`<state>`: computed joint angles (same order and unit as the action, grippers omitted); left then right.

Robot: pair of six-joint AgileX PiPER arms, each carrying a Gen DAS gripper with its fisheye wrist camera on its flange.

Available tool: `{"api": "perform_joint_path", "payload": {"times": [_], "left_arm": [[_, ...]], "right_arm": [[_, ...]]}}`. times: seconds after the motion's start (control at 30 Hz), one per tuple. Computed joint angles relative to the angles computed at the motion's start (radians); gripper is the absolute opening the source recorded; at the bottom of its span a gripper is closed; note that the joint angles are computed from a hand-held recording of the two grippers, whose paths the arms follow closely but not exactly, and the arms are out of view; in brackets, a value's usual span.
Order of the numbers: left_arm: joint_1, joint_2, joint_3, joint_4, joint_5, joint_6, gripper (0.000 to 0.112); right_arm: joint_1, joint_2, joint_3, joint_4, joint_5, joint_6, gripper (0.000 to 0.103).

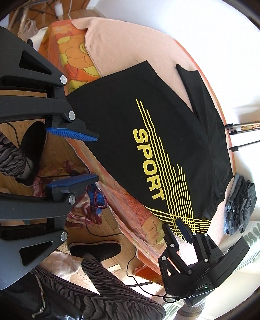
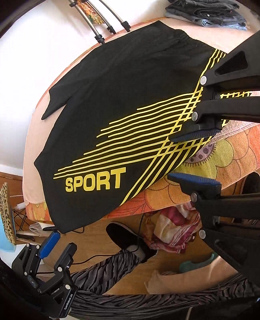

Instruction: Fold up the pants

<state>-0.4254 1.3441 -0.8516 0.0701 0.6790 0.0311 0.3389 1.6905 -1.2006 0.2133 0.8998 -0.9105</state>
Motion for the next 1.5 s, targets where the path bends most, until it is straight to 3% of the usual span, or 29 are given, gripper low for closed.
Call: {"api": "perform_joint_path", "payload": {"times": [0.13,0.33,0.43,0.53,0.57,0.9,1.0,1.07,1.1,1.3,1.5], "left_arm": [[-0.033,0.025,0.008,0.077,-0.017,-0.029,0.045],[-0.091,0.088,0.019,0.308,-0.041,-0.186,0.046],[-0.037,0.099,0.009,0.236,-0.059,-0.113,0.036],[-0.02,0.109,0.001,0.25,-0.062,-0.12,0.017],[-0.011,0.111,-0.001,0.238,-0.065,-0.102,0.003],[0.073,0.056,0.0,0.068,-0.135,0.044,0.001],[0.099,0.075,-0.029,-0.074,-0.112,0.128,0.007],[0.051,0.081,-0.03,-0.023,-0.13,0.07,0.038],[0.022,0.083,-0.027,0.015,-0.147,0.032,0.046],[-0.11,0.151,-0.057,0.261,-0.194,-0.238,0.047],[-0.196,0.229,-0.078,0.613,-0.15,-0.575,0.045]], "right_arm": [[-0.026,0.035,-0.051,0.051,0.066,-0.017,0.009],[-0.047,0.06,-0.105,0.085,0.094,-0.014,0.003],[-0.054,0.068,-0.127,0.091,0.106,-0.011,0.003],[-0.063,0.076,-0.143,0.1,0.117,-0.011,0.003],[-0.067,0.079,-0.148,0.106,0.122,-0.011,0.003],[-0.081,0.09,-0.147,0.127,0.125,-0.004,0.003],[-0.081,0.101,-0.163,0.13,0.126,0.009,0.003],[-0.083,0.111,-0.179,0.131,0.127,0.019,0.003],[-0.085,0.118,-0.189,0.132,0.13,0.025,0.003],[-0.105,0.143,-0.24,0.154,0.154,0.035,0.003],[-0.11,0.137,-0.237,0.161,0.159,0.029,0.003]]}}
